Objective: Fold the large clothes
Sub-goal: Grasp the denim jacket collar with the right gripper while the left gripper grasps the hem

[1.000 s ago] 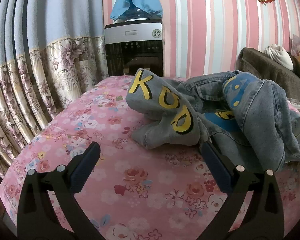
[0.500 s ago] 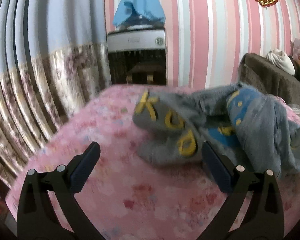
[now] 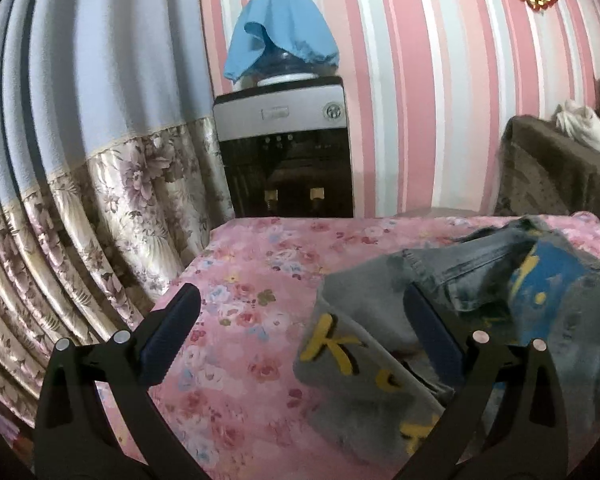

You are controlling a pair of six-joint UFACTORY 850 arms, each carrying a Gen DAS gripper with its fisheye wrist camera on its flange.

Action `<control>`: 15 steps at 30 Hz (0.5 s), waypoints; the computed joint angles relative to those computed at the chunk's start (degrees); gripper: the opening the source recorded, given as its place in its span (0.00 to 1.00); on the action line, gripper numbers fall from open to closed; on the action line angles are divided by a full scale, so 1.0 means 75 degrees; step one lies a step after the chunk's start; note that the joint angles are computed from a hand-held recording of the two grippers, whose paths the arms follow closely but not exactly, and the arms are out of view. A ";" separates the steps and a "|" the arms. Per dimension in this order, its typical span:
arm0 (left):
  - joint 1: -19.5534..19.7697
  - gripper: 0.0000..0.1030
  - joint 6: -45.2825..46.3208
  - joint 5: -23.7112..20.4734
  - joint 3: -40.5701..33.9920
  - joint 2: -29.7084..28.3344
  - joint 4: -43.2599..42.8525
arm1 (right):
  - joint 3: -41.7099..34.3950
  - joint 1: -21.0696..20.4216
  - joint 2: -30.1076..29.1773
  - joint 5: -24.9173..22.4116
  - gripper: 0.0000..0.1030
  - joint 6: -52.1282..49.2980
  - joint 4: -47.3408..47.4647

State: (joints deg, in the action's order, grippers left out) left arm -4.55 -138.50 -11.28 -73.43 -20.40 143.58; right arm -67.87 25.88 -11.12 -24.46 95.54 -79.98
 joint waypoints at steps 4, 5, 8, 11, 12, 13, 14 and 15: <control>0.0036 0.97 0.1590 0.0243 -0.0594 -0.0555 -0.1521 | -0.0825 -0.0119 -0.0807 0.0130 0.74 -0.1650 0.1685; 0.0038 0.97 0.2016 0.0263 -0.0714 -0.0668 -0.1953 | -0.0981 -0.0176 -0.0976 0.0196 0.68 -0.2170 0.2243; 0.0066 0.97 0.3017 0.0365 -0.1054 -0.0999 -0.2981 | -0.1093 -0.0344 -0.1151 0.0589 0.48 -0.3030 0.3120; 0.0074 0.97 0.4320 0.0474 -0.1354 -0.1265 -0.4272 | -0.0668 -0.0597 -0.0793 0.1180 0.26 -0.2492 0.2666; 0.0075 0.97 0.4475 0.0484 -0.1386 -0.1295 -0.4426 | -0.0423 -0.0723 -0.0573 0.1284 0.24 -0.1883 0.2108; 0.0074 0.97 0.4743 0.0527 -0.1476 -0.1360 -0.4653 | -0.0187 -0.0877 -0.0355 0.1389 0.22 -0.1227 0.1530; 0.0060 0.97 0.4739 0.0528 -0.1498 -0.1375 -0.4619 | 0.0005 -0.1029 -0.0187 0.1417 0.21 -0.0737 0.1080; 0.0043 0.97 0.4905 0.0519 -0.1553 -0.1410 -0.4733 | 0.0226 -0.1197 0.0035 0.1325 0.20 -0.0353 0.0723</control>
State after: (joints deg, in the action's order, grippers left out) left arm -4.22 -101.71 -7.39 -85.08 -30.98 108.08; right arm -66.17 16.90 -10.85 -14.53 92.89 -74.56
